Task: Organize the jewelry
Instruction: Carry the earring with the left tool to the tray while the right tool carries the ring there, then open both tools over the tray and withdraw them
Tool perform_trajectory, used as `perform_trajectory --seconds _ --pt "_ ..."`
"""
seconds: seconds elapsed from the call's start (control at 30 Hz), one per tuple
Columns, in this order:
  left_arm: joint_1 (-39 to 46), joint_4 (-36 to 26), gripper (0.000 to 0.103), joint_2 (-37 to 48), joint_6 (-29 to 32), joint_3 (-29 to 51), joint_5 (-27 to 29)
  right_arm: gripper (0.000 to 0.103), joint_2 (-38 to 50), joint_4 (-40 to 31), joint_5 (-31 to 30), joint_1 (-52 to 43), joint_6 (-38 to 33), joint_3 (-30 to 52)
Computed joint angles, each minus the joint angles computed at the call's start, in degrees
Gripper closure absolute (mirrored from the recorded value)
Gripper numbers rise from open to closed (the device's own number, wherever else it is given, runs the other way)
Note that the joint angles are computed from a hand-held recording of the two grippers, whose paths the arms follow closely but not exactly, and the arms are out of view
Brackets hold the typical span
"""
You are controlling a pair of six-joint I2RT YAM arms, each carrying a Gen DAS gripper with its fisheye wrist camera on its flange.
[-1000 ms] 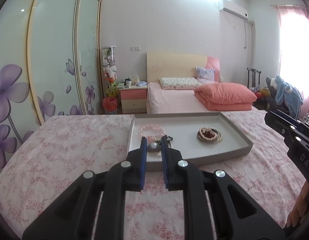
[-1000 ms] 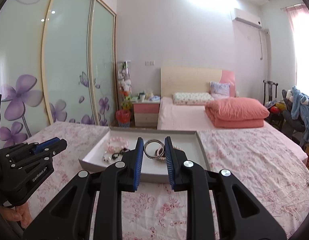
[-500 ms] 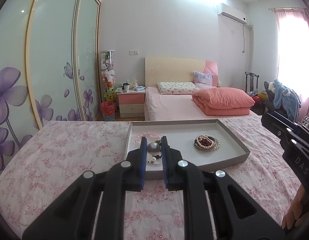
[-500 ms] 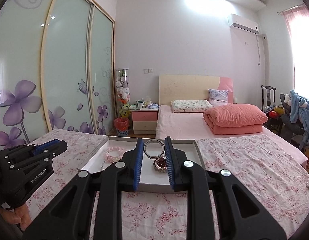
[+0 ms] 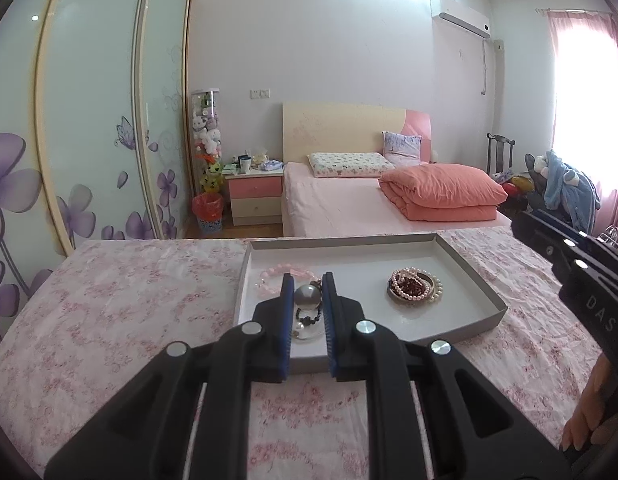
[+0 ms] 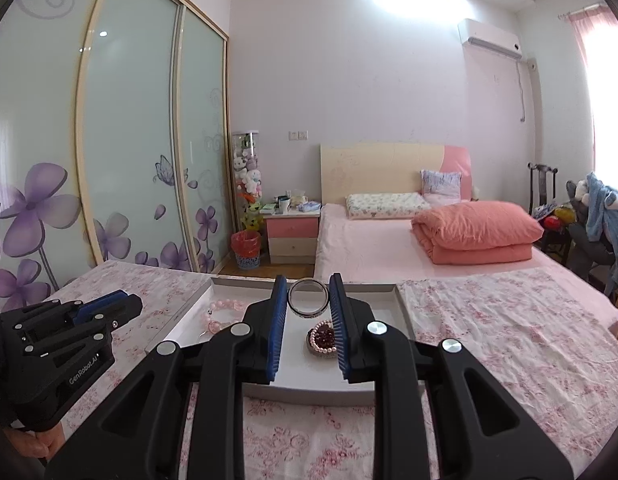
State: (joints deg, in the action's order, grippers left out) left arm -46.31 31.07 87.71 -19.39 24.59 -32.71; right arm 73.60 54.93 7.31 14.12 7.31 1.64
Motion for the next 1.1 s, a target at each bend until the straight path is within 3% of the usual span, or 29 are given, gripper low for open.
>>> perform_trajectory --seconds 0.23,0.47,0.53,0.6,0.63,0.87,1.1 --pt "7.35 -0.99 0.088 13.37 1.12 11.38 8.97 0.080 19.59 -2.20 -9.88 -6.74 2.15 13.25" --pt "10.57 -4.03 0.088 22.36 1.79 20.78 13.92 0.080 26.95 -6.43 -14.56 -9.52 4.08 20.46" --pt "11.27 -4.28 0.083 23.64 1.93 22.14 14.80 0.079 27.42 -7.45 -15.61 -9.96 4.58 21.21" --pt "12.20 -4.24 0.067 23.82 1.14 22.48 16.37 0.069 27.08 -7.59 -16.71 -10.67 5.23 21.02" --pt "12.73 -3.97 0.066 23.58 0.60 22.23 17.06 0.064 26.71 -6.94 -16.92 -11.14 5.44 20.41" --pt "17.41 -3.37 0.061 16.71 -2.88 16.20 21.97 0.064 20.33 -7.60 -18.45 -14.51 6.74 15.65" --pt "18.58 -2.35 0.047 -0.18 -3.44 1.16 19.95 0.049 2.03 -14.01 -16.46 -13.46 6.14 5.23"
